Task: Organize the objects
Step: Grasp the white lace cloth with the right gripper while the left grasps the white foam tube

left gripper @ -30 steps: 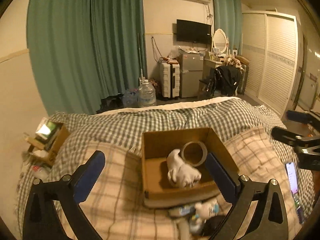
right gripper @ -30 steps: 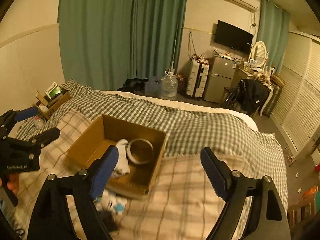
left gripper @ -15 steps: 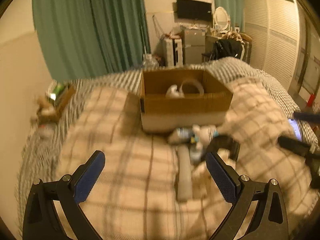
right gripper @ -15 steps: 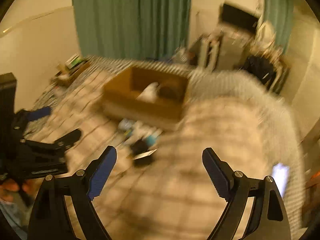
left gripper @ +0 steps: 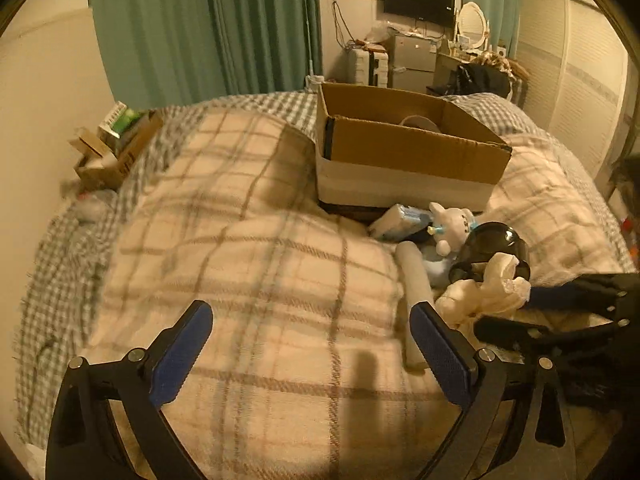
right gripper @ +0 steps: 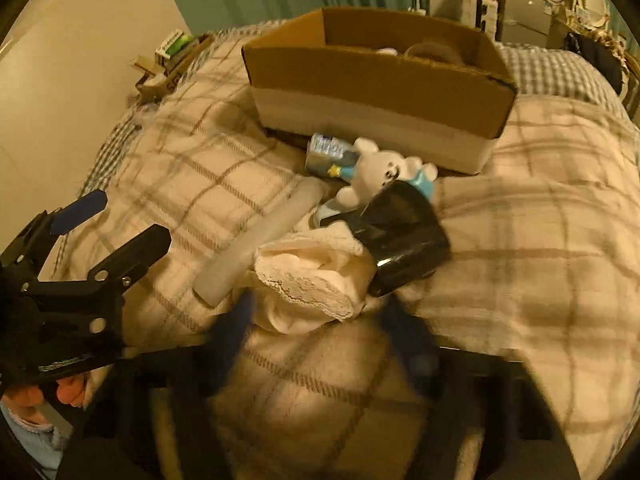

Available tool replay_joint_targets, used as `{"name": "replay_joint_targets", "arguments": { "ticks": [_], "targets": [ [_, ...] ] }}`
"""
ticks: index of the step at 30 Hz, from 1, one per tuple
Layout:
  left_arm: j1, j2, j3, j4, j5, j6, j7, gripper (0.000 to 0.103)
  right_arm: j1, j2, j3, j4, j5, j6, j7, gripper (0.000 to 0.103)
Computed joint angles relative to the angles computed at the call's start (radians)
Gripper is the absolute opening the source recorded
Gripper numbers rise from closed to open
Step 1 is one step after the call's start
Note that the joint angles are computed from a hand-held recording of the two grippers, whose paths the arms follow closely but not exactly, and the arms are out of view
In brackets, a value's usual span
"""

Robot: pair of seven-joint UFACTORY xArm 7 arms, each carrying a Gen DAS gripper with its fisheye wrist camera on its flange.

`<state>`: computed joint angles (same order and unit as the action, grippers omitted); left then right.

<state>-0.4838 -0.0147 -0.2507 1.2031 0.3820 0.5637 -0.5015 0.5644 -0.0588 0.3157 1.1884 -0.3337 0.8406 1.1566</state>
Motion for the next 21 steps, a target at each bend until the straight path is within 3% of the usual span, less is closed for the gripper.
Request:
{"name": "replay_joint_targets", "arguments": {
  "ticks": [1,2,6,9,13,15,17,19,21],
  "targets": [
    [0.000,0.001,0.000,0.001,-0.005,0.001,0.006,0.100,0.000,0.002,-0.001,-0.003,0.001,-0.006,-0.002,0.020],
    [-0.001,0.002,0.000,0.002,-0.013,0.000,0.017,0.097,0.001,-0.004,0.001,-0.005,-0.007,-0.004,0.005,0.017],
    [-0.012,0.021,-0.005,0.026,-0.050,0.012,0.077,0.087,0.009,-0.056,0.042,0.022,-0.140,0.102,0.089,0.013],
    [-0.028,0.058,-0.011,0.071,-0.124,0.034,0.146,0.073,0.014,-0.087,0.074,0.070,-0.216,0.235,0.101,0.013],
    [-0.065,0.132,-0.015,0.148,-0.145,0.057,0.198,0.068,0.006,-0.127,0.106,0.107,-0.279,0.374,0.111,0.013],
    [-0.083,0.176,-0.016,0.190,-0.170,0.091,0.238,0.062,-0.001,-0.150,0.106,0.097,-0.278,0.384,0.114,0.013],
    [-0.097,0.224,-0.015,0.232,-0.204,0.139,0.281,0.049,-0.012,-0.169,0.108,0.075,-0.267,0.380,0.124,0.013],
    [-0.114,0.253,0.001,0.255,-0.200,0.189,0.274,0.040,-0.022,-0.179,0.110,0.056,-0.253,0.371,0.132,0.013],
    [-0.119,0.241,0.010,0.237,-0.205,0.170,0.272,0.028,-0.030,-0.187,0.109,0.033,-0.238,0.348,0.136,0.013]
  ]
}}
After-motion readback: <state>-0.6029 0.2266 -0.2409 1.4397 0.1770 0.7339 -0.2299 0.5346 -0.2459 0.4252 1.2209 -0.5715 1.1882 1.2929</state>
